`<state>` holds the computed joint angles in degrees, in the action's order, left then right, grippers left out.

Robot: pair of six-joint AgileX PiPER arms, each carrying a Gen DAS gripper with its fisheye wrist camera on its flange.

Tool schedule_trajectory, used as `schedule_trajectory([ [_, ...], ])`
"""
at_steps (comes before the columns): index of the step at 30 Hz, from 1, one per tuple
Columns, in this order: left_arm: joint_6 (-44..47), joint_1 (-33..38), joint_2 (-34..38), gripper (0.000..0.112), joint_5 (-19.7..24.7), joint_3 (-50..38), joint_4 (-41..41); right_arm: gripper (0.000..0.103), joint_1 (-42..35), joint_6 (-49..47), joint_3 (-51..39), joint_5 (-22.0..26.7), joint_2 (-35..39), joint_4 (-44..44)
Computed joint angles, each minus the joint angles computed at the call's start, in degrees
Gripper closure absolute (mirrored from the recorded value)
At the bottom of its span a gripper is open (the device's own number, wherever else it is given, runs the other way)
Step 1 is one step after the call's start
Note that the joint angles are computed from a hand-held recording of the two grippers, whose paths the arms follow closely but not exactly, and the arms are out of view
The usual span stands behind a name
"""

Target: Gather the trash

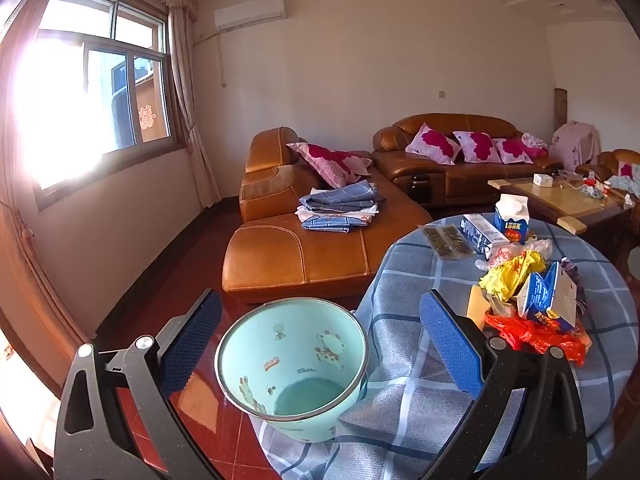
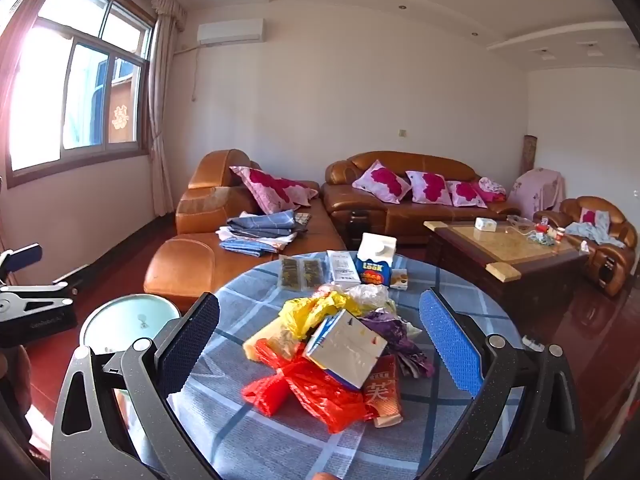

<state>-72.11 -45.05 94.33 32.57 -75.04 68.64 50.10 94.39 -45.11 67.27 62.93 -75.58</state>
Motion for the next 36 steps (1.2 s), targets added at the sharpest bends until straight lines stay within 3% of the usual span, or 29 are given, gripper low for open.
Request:
schedule_trajectory([
  [3, 4.4, 0.7, 3.2, 0.015, -0.4, -2.4, -4.2, 0.005, -3.8, 1.7, 1.9, -1.9, -0.1, -0.1],
  [6, 3.1, 0.5, 4.4, 0.015, -1.9, -2.0, -2.2, 0.005, -9.9, 4.1, 5.1, -5.5, -0.8, -0.6],
  [12, 7.9, -0.9, 12.3, 0.015, -3.1, -8.7, -5.5, 0.006, -25.1, 6.2, 9.9, -18.1, 0.3, -1.8],
  [15, 7.2, -2.2, 17.4, 0.015, -3.8, -12.7, -4.3, 0.006, -28.3, 8.7, 11.8, -21.8, 1.4, -3.9],
  [17, 10.4, -2.9, 20.5, 0.016, -3.7, -16.2, -6.9, 0.009, -30.1, 10.0, 12.8, -23.7, 2.3, -5.1],
  [19, 14.2, -3.3, 22.7, 0.017, -3.9, -19.1, -11.0, 0.019, -32.5, 10.5, 14.1, -26.6, 1.9, -5.3],
  [23, 18.5, -5.2, 24.6, 0.018, -6.1, -20.7, -14.6, 0.019, -33.4, 10.5, 17.1, -27.0, 0.9, -5.2],
  [30, 25.1, -8.3, 29.0, 0.018, -5.9, -26.3, -20.3, 0.019, -34.2, 16.0, 21.7, -28.9, 0.8, -8.0],
  [36, 35.5, -9.0, 32.3, 0.031, -5.5, -30.5, -30.1, 0.016, -35.6, 18.3, 22.4, -30.5, 1.2, -10.6],
])
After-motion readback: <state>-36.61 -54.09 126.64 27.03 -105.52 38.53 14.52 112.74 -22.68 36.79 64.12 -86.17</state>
